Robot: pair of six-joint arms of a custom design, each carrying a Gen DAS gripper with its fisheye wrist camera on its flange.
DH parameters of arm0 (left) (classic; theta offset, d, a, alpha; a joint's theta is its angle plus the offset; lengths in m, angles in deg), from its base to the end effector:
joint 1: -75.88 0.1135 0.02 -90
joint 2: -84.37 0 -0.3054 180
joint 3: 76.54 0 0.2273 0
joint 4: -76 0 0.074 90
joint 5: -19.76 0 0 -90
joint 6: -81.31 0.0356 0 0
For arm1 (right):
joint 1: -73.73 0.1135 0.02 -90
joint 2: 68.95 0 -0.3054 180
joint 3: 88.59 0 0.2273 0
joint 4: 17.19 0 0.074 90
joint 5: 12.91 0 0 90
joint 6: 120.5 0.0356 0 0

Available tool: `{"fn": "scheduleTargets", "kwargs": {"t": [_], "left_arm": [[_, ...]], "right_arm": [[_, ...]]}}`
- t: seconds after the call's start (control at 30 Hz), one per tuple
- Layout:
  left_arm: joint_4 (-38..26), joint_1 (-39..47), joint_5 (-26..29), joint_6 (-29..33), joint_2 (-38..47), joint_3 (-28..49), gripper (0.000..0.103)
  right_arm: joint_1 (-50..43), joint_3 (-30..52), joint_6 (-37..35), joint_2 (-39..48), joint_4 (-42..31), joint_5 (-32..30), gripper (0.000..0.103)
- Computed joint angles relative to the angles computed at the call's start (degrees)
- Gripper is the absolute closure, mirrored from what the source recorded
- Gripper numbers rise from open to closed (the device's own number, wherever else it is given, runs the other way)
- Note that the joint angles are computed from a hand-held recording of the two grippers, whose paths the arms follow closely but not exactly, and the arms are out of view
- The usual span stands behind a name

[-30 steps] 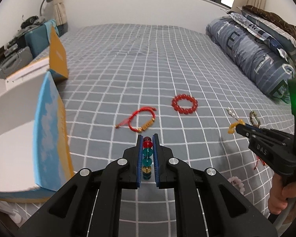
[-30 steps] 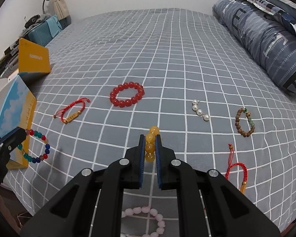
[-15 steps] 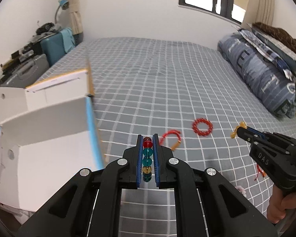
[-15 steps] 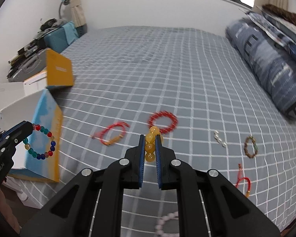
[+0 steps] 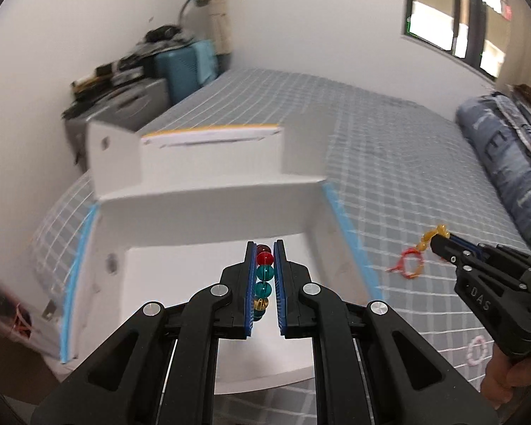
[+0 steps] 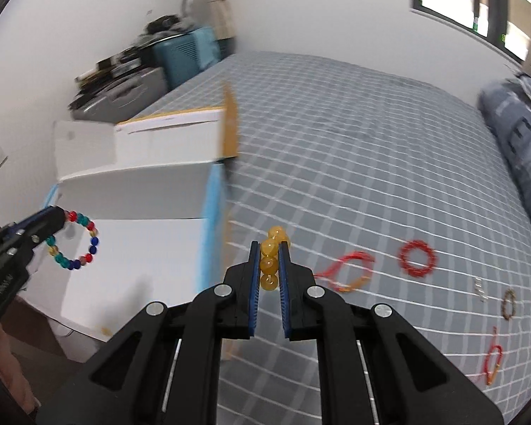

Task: Organize jewelry
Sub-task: 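Carry both bracelets into the white box and open both tools to drop them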

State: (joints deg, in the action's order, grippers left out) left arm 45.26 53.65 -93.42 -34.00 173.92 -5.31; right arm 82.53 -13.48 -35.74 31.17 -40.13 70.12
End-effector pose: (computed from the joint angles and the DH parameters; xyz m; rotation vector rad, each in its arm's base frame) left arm 0.2861 -0.1018 0.2668 -0.2413 2.3276 0.0869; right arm 0.3481 0.0583 0.2369 -0.3500 2.3813 0.1752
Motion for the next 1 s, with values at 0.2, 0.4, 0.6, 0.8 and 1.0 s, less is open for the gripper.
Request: {"fn": "scheduleTargets", "kwargs": {"t": [0.2,0.4,0.6,0.8,1.0], "left_arm": [[1.8,8.7,4.0,3.1,-1.3,-5.8,0.094],[5.8,14.6,8.1,5.8,2.0,-9.5,0.094],[8.2,18.4,10.2,7.7,6.8,-11.1,0.094],[8.5,19.9,11.1,7.7,9.1,-10.8,0.094],[7.5,19.3,10.3,6.8,8.2,-10.7,0.092]], "right_arm": [[10.4,3.1,3.8,5.4,-0.5,4.3,0.094],[15.2,8.0,5.8,13.6,-1.8,6.3,0.094],[17.3,13.3,7.1,20.1,-5.5,8.4,0.094],[17.6,14.8,7.9,22.5,-6.6,8.5,0.094],[17.6,15.4,8.3,22.5,-7.5,7.6,0.092]]}}
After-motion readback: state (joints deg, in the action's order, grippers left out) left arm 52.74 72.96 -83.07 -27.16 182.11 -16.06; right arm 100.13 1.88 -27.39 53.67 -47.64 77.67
